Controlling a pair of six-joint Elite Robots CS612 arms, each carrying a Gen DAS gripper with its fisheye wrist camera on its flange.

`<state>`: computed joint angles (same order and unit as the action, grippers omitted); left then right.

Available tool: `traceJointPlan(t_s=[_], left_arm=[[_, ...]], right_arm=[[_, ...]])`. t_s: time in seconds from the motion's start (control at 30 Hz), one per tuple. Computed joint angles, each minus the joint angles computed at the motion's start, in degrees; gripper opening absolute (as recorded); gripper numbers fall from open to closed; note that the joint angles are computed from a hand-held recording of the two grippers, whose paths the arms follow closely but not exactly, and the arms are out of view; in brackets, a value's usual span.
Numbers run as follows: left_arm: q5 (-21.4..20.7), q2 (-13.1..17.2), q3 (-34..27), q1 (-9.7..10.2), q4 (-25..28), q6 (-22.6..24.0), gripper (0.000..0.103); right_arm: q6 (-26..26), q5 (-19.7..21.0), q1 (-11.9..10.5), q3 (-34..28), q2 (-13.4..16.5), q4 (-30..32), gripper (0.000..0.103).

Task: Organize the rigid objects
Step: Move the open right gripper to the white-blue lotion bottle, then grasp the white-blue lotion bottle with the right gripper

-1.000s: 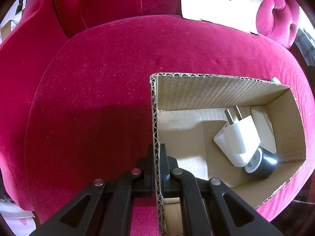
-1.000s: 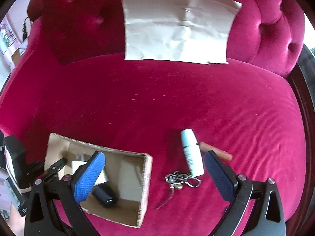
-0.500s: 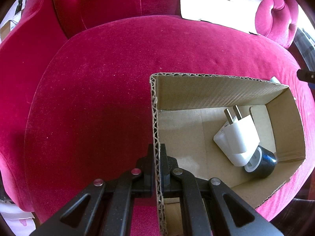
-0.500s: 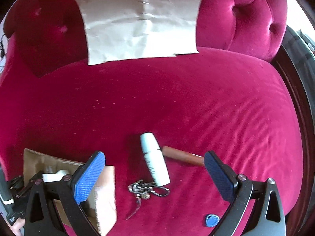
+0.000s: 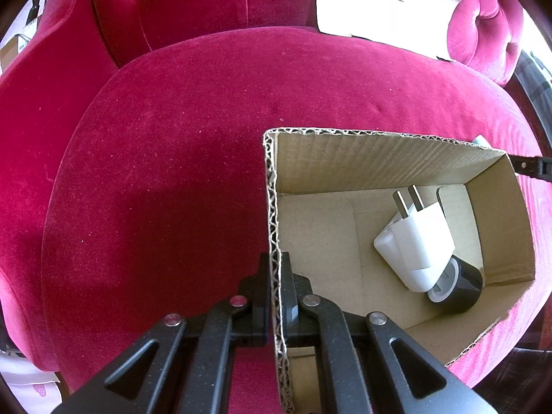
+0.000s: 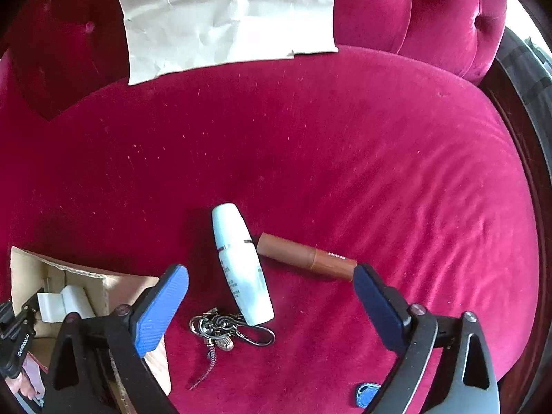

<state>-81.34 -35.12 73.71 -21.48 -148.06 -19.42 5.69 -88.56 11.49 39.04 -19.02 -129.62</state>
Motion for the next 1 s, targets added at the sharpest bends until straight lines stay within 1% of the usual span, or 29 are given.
traceJointPlan(t_s=[0.03,0.13,0.23,0.4,0.47,0.53,0.63,0.77,0.8,0.83,0.87,0.93,1.0], left_arm=[[-0.01,0.02,-0.01,0.01,-0.01,-0.06,0.003],[-0.03,0.02,-0.01,0.00,0.00,-0.06,0.003],[-0.02,0.03,-0.03,0.00,0.01,-0.03,0.003],[-0.05,0.02,-0.01,0.01,-0.01,-0.10,0.003],[0.02,0.01,0.00,-0.02,0.02,-0.07,0.003],[0.00,0.01,-0.01,-0.03,0.02,-0.14,0.003],[0.00,-0.01,-0.01,-0.04,0.05,-0.12,0.003],[0.00,-0.02,0.03,-0.02,0.01,-0.06,0.003],[0.00,-0.02,0.03,-0.02,0.01,-0.06,0.003],[-0.02,0.00,0.01,-0.02,0.00,-0.03,0.003],[-0.02,0.00,-0.02,-0.02,0.02,-0.03,0.003],[-0.02,0.00,-0.02,-0.02,0.02,-0.03,0.003],[-0.03,-0.01,0.02,-0.01,0.01,-0.07,0.003]], right_arm=[[-0.14,-0.07,0.03,-0.24,0.18,0.47,0.086],[-0.38,0.44,0.04,-0.80,0.62,1.59,0.080],[-0.30,1.26,0.04,-1.53,1.10,2.33,0.076],[-1.29,1.16,0.27,-3.10,2.11,2.81,0.075],[-1.57,1.53,0.35,-4.18,2.73,3.14,0.073],[-1.57,1.79,0.41,-5.44,3.38,4.11,0.064],[-1.77,1.99,0.56,-8.36,4.85,6.54,0.055],[-2.62,2.04,0.87,-10.56,6.06,7.71,0.049],[-2.77,2.05,0.91,-10.74,6.17,7.72,0.044],[-2.87,2.16,0.95,-11.05,6.35,7.80,0.035],[-2.86,2.28,0.97,-11.44,6.56,8.07,0.034],[-2.75,2.67,1.01,-11.49,6.64,7.28,0.027],[-2.25,3.12,1.02,-10.75,6.25,6.46,0.027]])
